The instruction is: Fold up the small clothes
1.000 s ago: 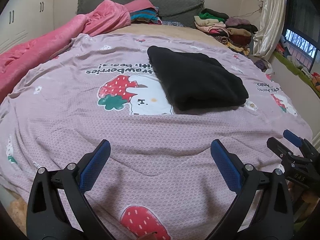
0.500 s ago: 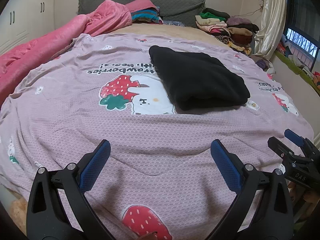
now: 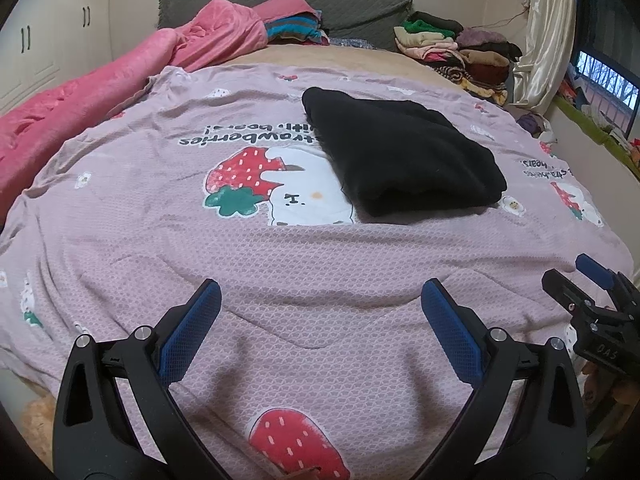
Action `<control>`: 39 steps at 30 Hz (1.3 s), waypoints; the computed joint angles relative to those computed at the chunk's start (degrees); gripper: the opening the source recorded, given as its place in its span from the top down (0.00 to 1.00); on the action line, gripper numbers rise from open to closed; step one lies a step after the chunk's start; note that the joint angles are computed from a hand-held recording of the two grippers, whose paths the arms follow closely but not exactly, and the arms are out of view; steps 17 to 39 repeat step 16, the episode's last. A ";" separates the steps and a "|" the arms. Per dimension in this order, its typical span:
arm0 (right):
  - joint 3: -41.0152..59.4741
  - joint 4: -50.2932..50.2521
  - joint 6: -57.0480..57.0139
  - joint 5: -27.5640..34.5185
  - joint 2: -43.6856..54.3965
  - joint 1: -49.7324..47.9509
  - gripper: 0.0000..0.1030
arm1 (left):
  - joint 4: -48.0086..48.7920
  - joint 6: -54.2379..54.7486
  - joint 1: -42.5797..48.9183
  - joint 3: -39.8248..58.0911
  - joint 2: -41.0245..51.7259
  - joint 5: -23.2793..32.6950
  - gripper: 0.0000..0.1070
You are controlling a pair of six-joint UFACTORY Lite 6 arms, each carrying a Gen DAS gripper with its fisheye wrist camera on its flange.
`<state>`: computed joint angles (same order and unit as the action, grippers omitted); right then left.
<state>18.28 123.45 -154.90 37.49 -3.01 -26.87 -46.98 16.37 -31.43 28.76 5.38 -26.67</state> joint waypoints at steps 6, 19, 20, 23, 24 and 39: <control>0.95 1.21 1.48 -0.28 0.03 -5.47 0.04 | 15.19 -13.19 7.03 -0.72 -0.44 4.48 0.12; 37.97 27.05 -15.50 -10.83 32.11 -39.18 0.04 | 43.70 -17.89 59.53 19.16 9.91 16.81 0.12; 37.97 27.05 -15.50 -10.83 32.11 -39.18 0.04 | 43.70 -17.89 59.53 19.16 9.91 16.81 0.12; 37.97 27.05 -15.50 -10.83 32.11 -39.18 0.04 | 43.70 -17.89 59.53 19.16 9.91 16.81 0.12; 37.97 27.05 -15.50 -10.83 32.11 -39.18 0.04 | 43.70 -17.89 59.53 19.16 9.91 16.81 0.12; 37.97 27.05 -15.50 -10.83 32.11 -39.18 0.04 | 43.70 -17.89 59.53 19.16 9.91 16.81 0.12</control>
